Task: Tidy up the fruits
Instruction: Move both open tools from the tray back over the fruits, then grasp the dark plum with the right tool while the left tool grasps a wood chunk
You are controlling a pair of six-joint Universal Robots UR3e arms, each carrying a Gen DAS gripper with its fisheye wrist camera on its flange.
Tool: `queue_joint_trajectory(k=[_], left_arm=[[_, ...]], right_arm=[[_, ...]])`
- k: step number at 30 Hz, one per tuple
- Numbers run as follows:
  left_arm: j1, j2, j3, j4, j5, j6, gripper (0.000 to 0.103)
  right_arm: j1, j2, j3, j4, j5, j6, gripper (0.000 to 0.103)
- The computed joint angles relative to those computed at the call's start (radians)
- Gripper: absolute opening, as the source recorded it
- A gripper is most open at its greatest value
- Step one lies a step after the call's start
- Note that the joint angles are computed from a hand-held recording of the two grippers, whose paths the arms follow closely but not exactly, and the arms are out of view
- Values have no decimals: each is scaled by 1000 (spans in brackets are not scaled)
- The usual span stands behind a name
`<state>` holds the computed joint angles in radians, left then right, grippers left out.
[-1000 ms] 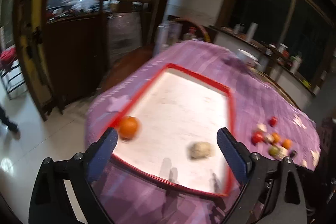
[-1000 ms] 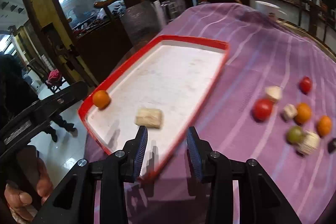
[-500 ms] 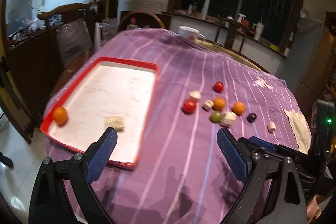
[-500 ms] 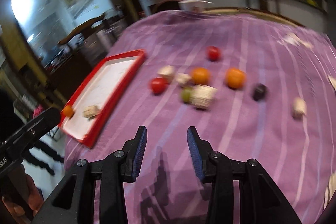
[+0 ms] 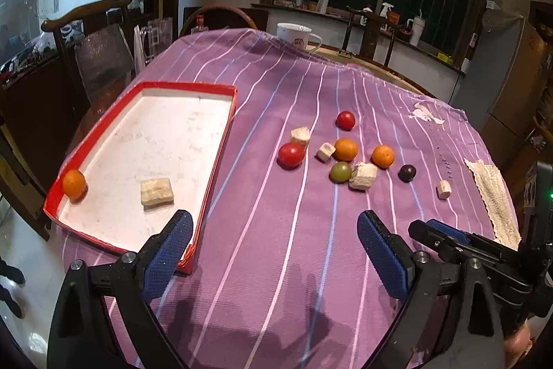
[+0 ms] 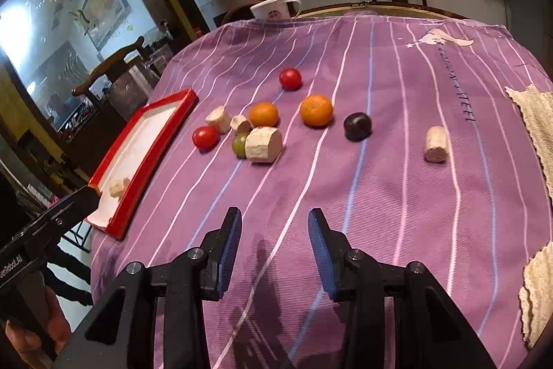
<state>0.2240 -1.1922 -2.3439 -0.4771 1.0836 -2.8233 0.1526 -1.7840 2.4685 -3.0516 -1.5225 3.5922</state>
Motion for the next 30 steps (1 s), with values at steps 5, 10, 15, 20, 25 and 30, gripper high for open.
queue_joint_trajectory(k=[5,10,15,20,25,30], left_arm=[[2,-83,7,34,-4,0,96],[20,-139,17,54,-11,1,96],[44,-181,25,100,-24,-6,96],[-19,-291,103,83,-33,-11,96],[-145,-370,197,99,-32,-7,95],[-299,-495,336,103,6,38,59]], right_arm=[[-7,57,-14,-20,15,-16,44],[-134,-58,42,38,82,-50,44],[-371,-320,107,223,135,-145,44],[-444,-284,79,245,133,-191,44],[-403,-58,-31,165,151,-207,44],[-332,141,-138,64,82,-237,44]])
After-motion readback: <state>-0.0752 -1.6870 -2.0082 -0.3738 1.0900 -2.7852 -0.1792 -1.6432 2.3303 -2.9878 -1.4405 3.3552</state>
